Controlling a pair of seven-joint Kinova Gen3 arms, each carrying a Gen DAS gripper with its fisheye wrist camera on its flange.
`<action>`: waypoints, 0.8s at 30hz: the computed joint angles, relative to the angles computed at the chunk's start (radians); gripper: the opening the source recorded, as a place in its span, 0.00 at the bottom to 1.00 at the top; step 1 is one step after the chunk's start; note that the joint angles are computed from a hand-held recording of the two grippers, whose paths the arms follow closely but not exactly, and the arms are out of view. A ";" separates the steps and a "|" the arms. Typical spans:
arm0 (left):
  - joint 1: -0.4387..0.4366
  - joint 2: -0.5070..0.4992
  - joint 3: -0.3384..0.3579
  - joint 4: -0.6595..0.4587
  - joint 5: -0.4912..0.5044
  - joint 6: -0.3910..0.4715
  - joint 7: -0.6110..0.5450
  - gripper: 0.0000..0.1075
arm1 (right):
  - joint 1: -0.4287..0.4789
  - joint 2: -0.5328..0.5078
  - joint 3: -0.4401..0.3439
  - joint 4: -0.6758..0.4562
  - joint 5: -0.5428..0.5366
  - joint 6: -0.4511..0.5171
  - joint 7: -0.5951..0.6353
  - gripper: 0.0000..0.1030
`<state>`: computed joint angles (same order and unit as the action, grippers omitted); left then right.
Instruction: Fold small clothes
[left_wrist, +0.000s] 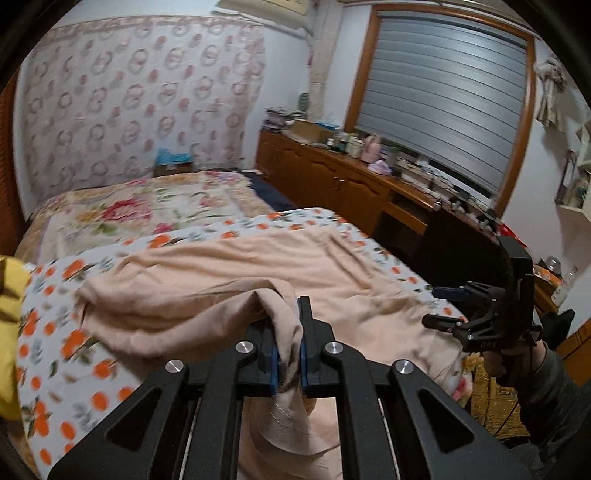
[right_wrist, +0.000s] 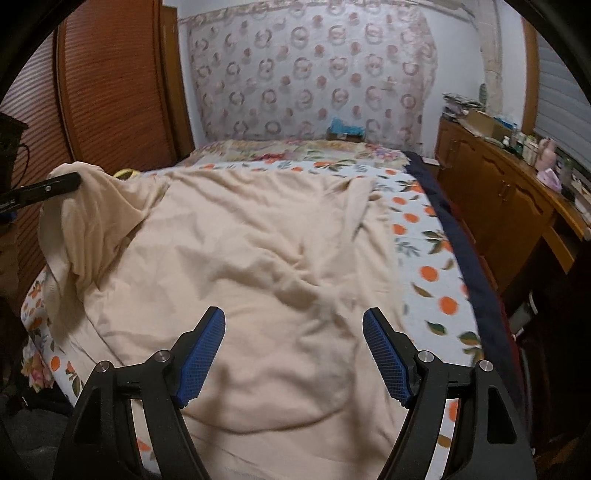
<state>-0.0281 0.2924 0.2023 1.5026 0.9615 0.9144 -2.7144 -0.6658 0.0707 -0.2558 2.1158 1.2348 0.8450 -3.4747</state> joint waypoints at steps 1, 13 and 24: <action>0.014 0.002 0.008 -0.010 -0.004 0.000 0.003 0.08 | -0.005 -0.009 -0.004 0.012 0.004 0.005 -0.015 0.77; 0.123 0.008 0.058 -0.136 -0.052 0.069 0.049 0.08 | -0.049 -0.066 -0.066 0.069 -0.006 0.122 -0.107 0.74; 0.198 0.022 0.049 -0.160 -0.165 0.080 0.153 0.20 | -0.058 -0.082 -0.084 0.101 0.003 0.138 -0.163 0.73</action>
